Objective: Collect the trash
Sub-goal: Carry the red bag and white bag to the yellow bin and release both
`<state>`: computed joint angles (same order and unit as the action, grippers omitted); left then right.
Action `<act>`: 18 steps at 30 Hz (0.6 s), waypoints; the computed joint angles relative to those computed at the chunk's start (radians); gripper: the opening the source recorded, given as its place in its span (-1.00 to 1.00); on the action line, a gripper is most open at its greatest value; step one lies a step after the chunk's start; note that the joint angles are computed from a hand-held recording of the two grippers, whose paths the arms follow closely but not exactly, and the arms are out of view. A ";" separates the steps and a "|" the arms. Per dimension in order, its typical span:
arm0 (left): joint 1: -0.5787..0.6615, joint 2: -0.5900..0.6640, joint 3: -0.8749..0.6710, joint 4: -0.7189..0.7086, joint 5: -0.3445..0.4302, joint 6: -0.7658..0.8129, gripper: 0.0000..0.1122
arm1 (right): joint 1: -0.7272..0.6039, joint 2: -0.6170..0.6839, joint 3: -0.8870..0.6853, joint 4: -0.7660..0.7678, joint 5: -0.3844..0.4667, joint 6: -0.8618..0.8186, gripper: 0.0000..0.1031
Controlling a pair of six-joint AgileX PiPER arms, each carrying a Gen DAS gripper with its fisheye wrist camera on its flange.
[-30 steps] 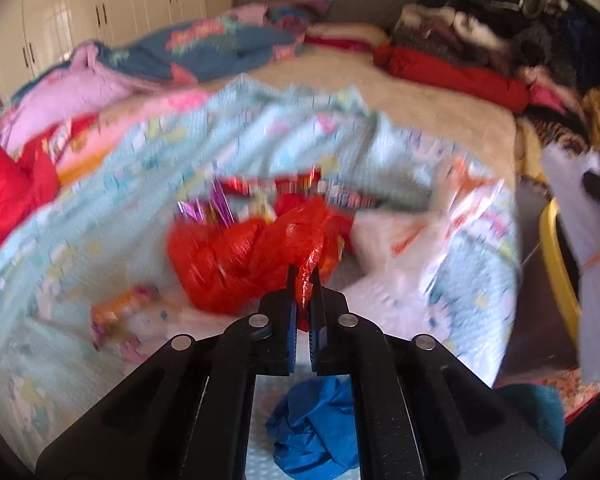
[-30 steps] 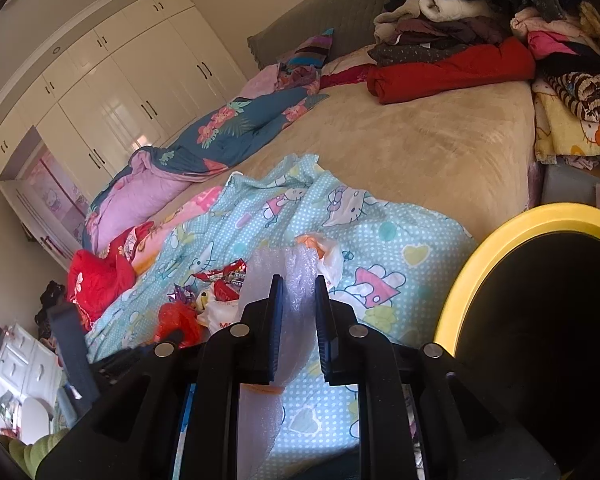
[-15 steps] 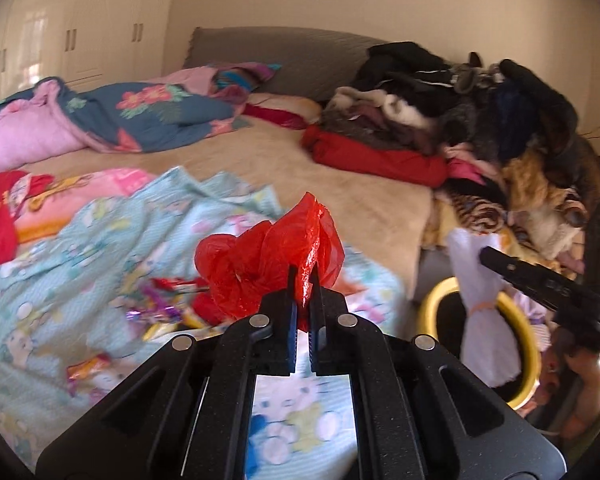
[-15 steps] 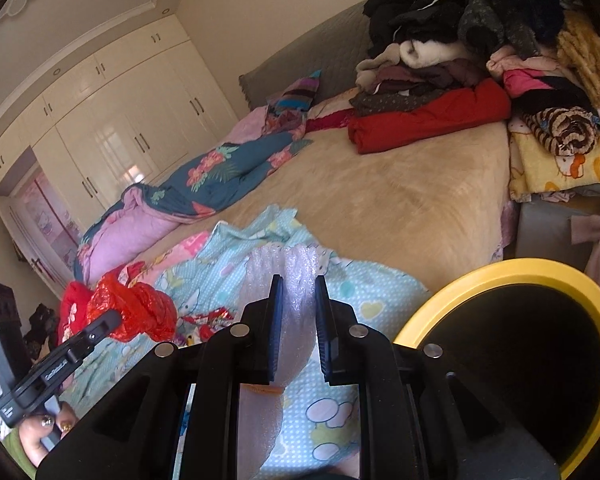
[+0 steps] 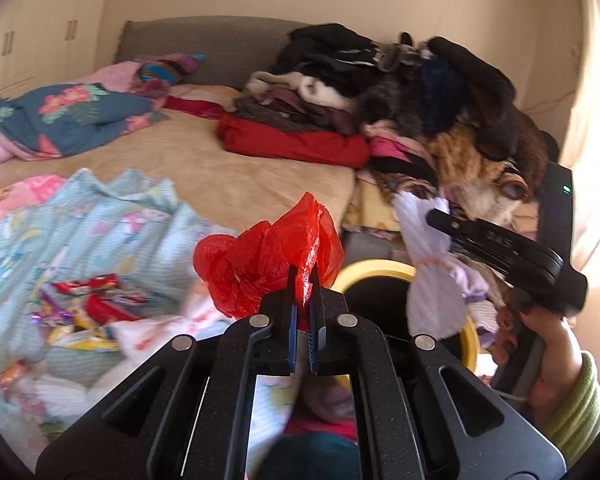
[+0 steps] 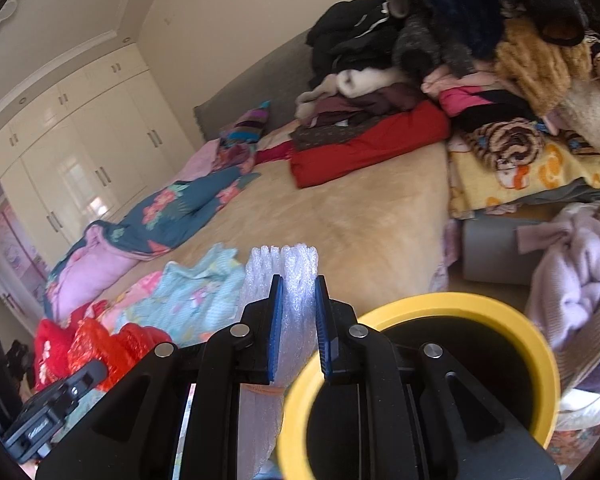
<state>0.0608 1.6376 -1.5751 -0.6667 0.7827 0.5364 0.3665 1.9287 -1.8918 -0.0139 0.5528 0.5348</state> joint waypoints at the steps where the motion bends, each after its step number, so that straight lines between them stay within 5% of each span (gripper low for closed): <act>1: -0.013 0.004 0.000 -0.006 0.002 0.005 -0.98 | -0.007 -0.004 0.007 -0.012 0.001 0.010 -0.71; 18: -0.166 0.096 0.034 -0.135 0.051 0.136 -0.98 | -0.102 -0.012 0.075 -0.100 0.067 0.086 -0.66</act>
